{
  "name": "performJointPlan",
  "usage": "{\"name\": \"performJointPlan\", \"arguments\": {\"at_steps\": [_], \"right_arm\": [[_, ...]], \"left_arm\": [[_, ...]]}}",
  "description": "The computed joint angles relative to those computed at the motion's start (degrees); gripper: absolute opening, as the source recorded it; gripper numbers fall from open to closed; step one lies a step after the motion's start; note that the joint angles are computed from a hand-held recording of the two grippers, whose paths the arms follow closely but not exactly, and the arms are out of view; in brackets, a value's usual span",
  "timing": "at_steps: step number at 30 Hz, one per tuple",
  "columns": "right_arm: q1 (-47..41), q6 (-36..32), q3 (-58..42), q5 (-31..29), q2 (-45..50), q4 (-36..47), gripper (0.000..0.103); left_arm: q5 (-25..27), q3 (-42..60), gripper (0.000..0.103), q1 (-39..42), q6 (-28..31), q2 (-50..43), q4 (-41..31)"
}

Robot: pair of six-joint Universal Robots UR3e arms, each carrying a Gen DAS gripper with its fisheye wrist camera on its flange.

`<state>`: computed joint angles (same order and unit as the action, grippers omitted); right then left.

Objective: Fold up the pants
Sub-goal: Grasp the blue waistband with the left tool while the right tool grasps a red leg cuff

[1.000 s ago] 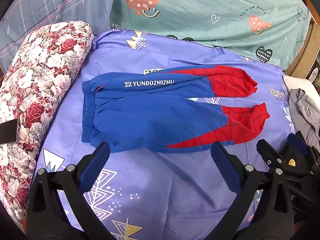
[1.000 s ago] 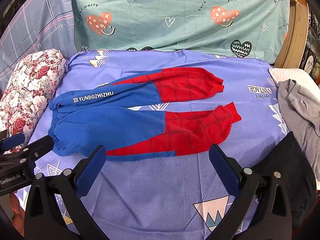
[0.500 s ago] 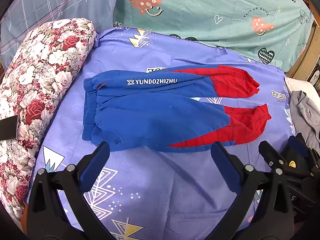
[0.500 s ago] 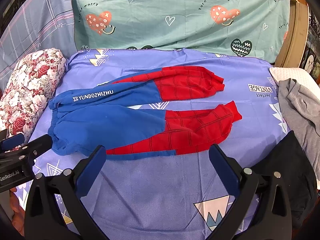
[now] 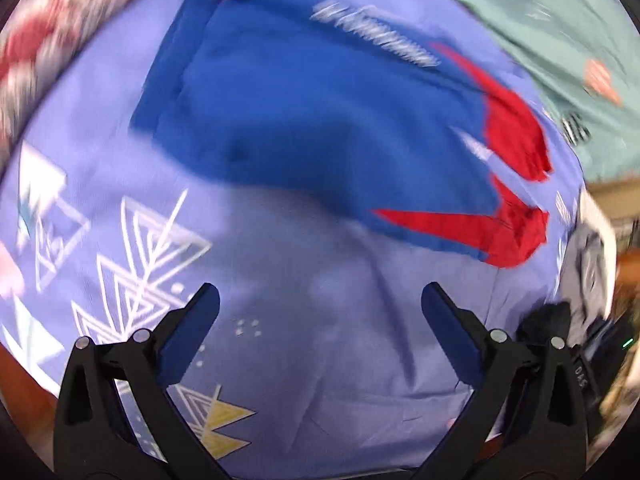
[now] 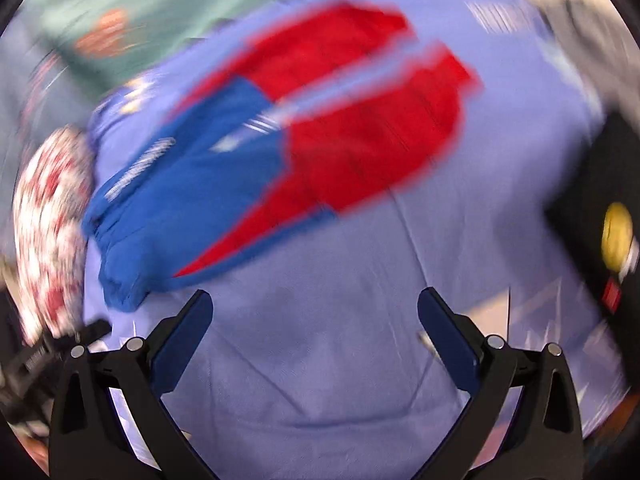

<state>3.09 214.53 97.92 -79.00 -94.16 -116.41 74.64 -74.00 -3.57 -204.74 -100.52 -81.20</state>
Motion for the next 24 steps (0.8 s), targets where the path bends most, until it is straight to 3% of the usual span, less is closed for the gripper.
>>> {"name": "performJointPlan", "arguments": {"at_steps": [8, 17, 20, 22, 24], "right_arm": [[-9.07, -1.05, 7.89, 3.57, -4.79, -0.14, 0.102], [-11.78, -4.8, 6.84, 3.18, -3.08, -1.78, 0.102], [-11.84, -5.49, 5.8, 3.77, -1.54, -2.62, 0.102], [-12.41, -5.65, 5.47, 4.84, -1.06, -2.87, 0.102], [-12.04, -5.57, 4.21, 4.59, 0.27, -3.26, 0.102]], "left_arm": [[-4.47, -9.09, 0.101, 11.42, 0.59, 2.1, 3.36], [-7.94, -2.77, 0.101, 17.19, 1.67, -5.99, 4.17], [-8.86, 1.09, 0.093, 17.47, 1.92, -10.26, 3.37], [-9.42, 3.64, 0.081, 17.68, 1.12, -13.34, 3.39], [-9.93, 4.99, 0.078, 18.21, 0.83, -15.23, 3.01]]}}
